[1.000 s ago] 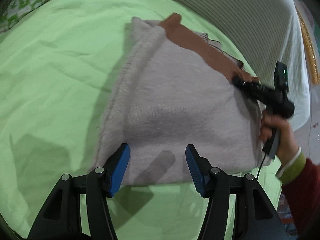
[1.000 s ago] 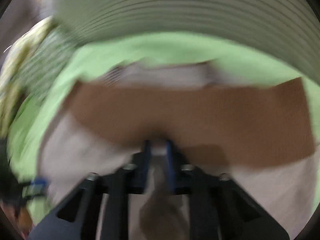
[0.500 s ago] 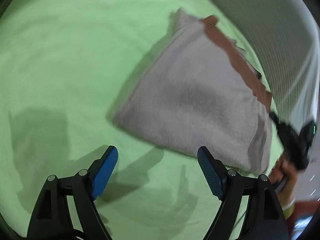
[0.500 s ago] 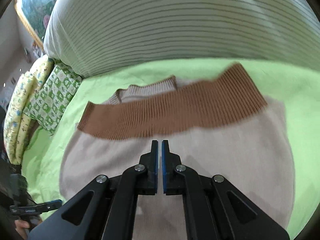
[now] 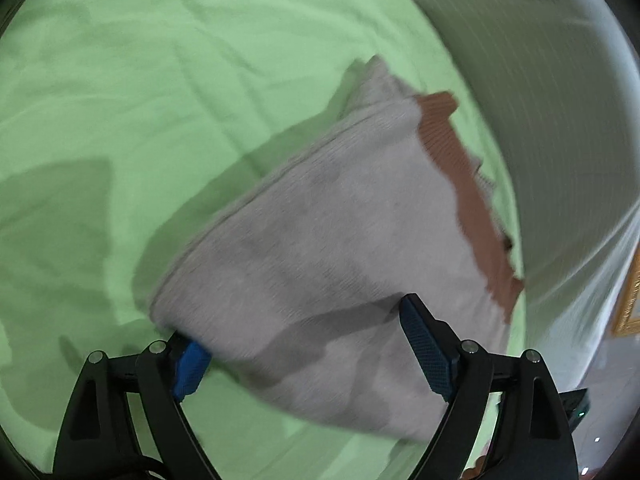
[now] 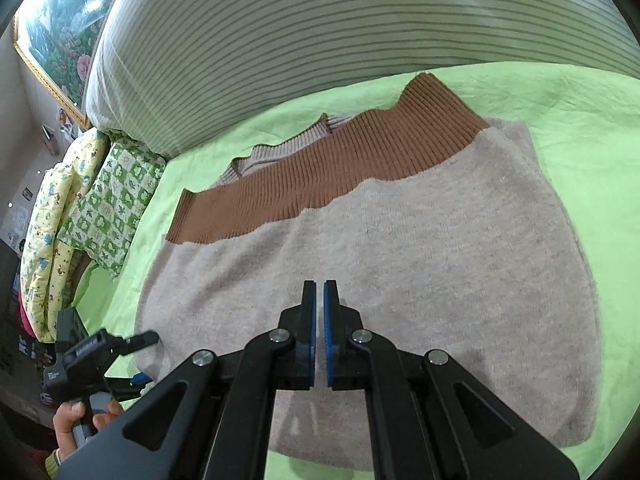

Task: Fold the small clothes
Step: 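Grasp the folded sweater edge with the left gripper and lift it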

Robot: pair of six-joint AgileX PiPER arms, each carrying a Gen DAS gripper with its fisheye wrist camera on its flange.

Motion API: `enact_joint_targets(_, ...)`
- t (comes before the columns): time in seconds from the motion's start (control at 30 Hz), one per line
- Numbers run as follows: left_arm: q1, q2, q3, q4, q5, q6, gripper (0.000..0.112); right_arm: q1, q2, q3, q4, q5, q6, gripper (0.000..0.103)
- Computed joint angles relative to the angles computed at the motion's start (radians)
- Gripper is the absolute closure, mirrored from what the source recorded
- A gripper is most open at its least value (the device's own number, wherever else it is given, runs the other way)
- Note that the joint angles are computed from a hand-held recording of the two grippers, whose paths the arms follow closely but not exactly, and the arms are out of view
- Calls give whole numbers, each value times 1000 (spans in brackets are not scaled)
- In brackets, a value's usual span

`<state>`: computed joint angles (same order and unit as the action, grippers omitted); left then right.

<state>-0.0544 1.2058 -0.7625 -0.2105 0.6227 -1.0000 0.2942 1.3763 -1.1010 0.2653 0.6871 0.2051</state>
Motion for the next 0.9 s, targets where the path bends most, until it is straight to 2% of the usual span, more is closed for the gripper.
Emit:
enact_joint_targets(0.03, -5, -3, 9, 1, -35, -6, 27, 0, 3, -3, -3, -2, -1, 99)
enact_joint_targets(0.1, -17, 1, 18, 11, -77, -12, 47, -7, 14, -12, -1, -12, -23, 99)
enact_joint_targets(0.13, -12, 7, 17, -13, -80, 29, 53, -14, 22, -19, 5, -14, -42, 99)
enact_joint_targets(0.2, 0, 5, 23, -50, -87, 81, 73, -27, 43, -36, 13, -19, -77, 99)
enact_joint_targets(0.3, 7, -1, 11, -54, -70, 108, 82, -41, 80, -61, 22, -18, -122, 99)
enact_joint_targets(0.43, -51, -9, -60, 88, -3, 32, 90, -50, 154, -88, 20, 2, -152, 99)
enact_joint_targets(0.5, -83, -19, -97, 149, 35, 1, 93, -53, 219, -107, 4, 46, -147, 99)
enact_joint_targets(0.57, -121, -15, -154, 206, 64, -15, 96, -89, 208, -56, 109, -10, -225, 99)
enact_joint_targets(0.67, -196, 33, -289, 279, 105, -4, 97, -106, 201, -43, 156, -16, -249, 100)
enact_joint_targets(0.8, -305, 192, -559, 306, 139, 113, 98, -171, 151, 2, 311, -16, -338, 99)
enact_joint_targets(0.9, -391, 350, -778, 264, 139, 264, 98, -265, 61, 65, 445, -9, -440, 99)
